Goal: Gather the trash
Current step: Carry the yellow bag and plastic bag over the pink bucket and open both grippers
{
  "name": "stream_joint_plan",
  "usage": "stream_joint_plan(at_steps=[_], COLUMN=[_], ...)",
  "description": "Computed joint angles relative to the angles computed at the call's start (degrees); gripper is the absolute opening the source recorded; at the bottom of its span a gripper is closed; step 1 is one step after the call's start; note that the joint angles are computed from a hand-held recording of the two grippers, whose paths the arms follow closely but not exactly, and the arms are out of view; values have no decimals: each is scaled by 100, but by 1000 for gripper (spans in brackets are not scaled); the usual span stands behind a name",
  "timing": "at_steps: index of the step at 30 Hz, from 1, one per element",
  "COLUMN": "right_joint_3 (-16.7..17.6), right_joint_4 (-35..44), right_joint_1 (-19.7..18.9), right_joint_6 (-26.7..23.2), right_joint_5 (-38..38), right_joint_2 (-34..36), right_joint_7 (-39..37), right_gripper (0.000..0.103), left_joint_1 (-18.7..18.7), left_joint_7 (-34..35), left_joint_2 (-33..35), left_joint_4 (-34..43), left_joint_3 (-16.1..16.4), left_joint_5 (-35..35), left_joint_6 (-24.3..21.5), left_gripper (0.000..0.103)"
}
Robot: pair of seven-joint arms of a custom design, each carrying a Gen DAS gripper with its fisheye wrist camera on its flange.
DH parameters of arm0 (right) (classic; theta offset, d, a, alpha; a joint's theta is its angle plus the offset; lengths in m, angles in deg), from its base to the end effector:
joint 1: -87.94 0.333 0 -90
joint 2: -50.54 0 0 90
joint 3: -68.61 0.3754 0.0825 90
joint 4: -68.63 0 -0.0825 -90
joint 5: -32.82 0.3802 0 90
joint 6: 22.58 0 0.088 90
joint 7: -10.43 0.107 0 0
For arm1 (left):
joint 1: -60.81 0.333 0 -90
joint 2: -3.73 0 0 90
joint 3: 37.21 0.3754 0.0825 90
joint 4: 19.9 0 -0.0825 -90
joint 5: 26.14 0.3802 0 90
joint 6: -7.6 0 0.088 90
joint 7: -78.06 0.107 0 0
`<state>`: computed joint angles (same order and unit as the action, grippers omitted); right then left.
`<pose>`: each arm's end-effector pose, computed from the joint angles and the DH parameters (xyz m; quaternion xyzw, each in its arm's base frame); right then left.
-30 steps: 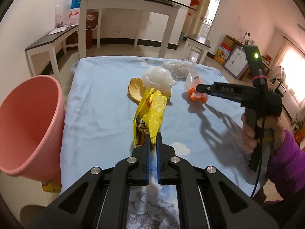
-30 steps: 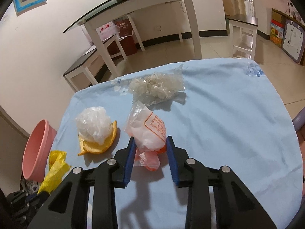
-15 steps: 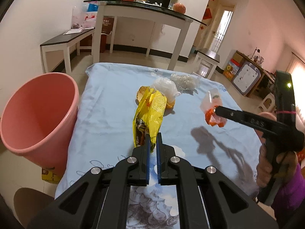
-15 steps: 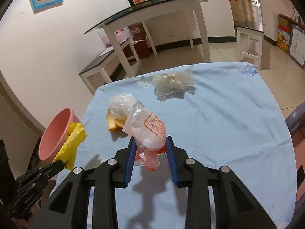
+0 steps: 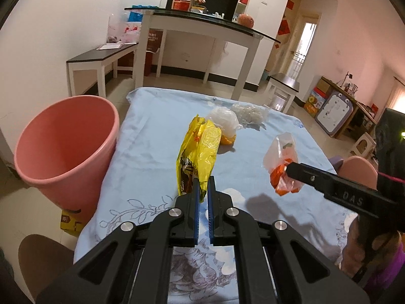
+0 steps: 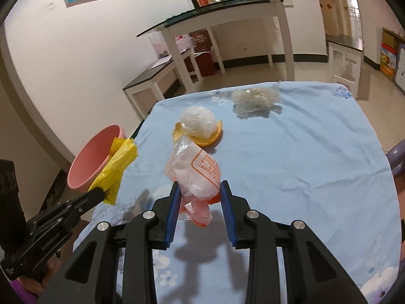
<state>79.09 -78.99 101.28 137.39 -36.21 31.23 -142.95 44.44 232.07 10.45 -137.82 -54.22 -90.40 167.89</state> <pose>0.3626 0.2116 0.4705 -0.4433 0.7964 -0.2334 0.3387 0.5308 -0.2913 0.4920 -0.3737 0.8252 -0.4201 0.0533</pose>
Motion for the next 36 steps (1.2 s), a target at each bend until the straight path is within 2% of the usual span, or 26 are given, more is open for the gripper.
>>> stream_joint_plan(at_steps=[13, 19, 36], right_joint_3=[146, 122, 85], right_joint_4=[275, 355, 463], right_joint_1=[271, 399, 620], right_joint_6=[-211, -300, -394], right_joint_5=[-251, -323, -388], right_joint_2=[269, 446, 620], right_joint_7=[104, 215, 160], right_gripper=[31, 31, 32], left_joint_1=[-33, -12, 9], left_joint_7=[-27, -305, -525], left_joint_2=[-77, 3, 67], left_joint_4=[-166, -215, -323], left_joint_3=[20, 24, -50], left_joint_5=[-238, -76, 121], left_joint_6=[549, 623, 850], left_gripper=[5, 5, 5])
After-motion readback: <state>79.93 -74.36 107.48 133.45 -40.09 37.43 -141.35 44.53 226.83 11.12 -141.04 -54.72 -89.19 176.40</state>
